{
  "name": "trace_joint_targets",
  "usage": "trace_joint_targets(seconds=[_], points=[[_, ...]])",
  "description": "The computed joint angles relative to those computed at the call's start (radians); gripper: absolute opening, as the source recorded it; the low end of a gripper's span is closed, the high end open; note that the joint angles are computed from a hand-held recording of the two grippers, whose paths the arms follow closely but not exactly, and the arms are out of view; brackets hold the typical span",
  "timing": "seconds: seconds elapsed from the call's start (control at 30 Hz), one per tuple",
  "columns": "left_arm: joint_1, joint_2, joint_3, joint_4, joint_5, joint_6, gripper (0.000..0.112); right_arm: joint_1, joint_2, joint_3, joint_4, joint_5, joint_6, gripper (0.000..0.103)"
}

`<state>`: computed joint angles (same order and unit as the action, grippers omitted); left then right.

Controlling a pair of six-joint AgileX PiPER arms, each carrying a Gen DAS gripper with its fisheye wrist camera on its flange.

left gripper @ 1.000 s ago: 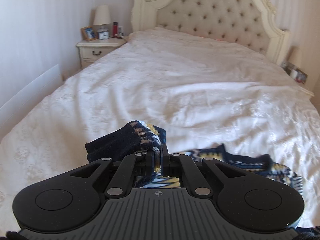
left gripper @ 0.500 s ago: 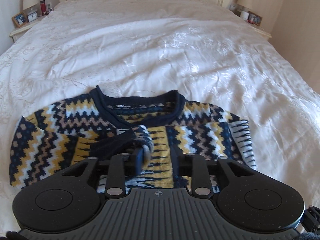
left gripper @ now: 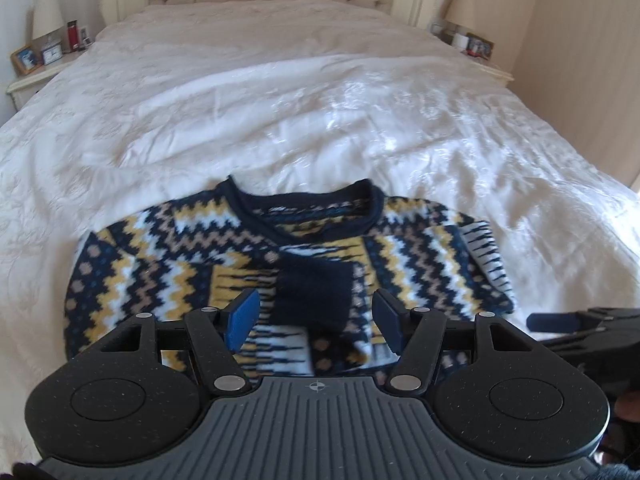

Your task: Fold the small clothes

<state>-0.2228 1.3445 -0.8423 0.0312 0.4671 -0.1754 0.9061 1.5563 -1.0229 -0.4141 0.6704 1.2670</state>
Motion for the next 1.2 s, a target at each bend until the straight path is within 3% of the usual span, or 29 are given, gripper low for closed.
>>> trace_joint_targets(seconds=[0.23,0.4,0.47,0.57,0.73,0.83,0.97,1.1,1.2], points=[[0.252,0.024,0.057,-0.06,0.091,0.062,0.06,0.035,0.246,-0.298,-0.017,0.052,-0.171,0.1],[0.346,0.038,0.058,-0.088,0.108,0.138,0.06,0.055,0.441,-0.523,0.036,0.118,-0.38,0.099],[0.366,0.037,0.061,-0.105,0.104,0.169,0.06,0.049,0.488,-0.567,0.045,0.144,-0.426,0.094],[0.379,0.042,0.066,-0.126,0.095,0.209,0.06,0.04,0.503,-0.572,-0.022,0.234,-0.369,0.088],[0.382,0.054,0.07,-0.15,0.085,0.239,0.06,-0.014,0.379,-0.4,-0.083,0.304,-0.139,0.087],[0.382,0.061,0.067,-0.159,0.091,0.232,0.06,-0.033,0.287,-0.286,-0.104,0.248,-0.058,0.087],[0.381,0.069,0.062,-0.161,0.099,0.231,0.06,-0.092,0.193,-0.156,-0.046,0.059,-0.045,0.087],[0.385,0.071,0.057,-0.146,0.104,0.226,0.06,-0.141,0.208,-0.127,0.021,-0.062,-0.117,0.085],[0.386,0.066,0.054,-0.132,0.109,0.223,0.06,-0.175,0.241,-0.136,0.099,-0.117,-0.212,0.075]])
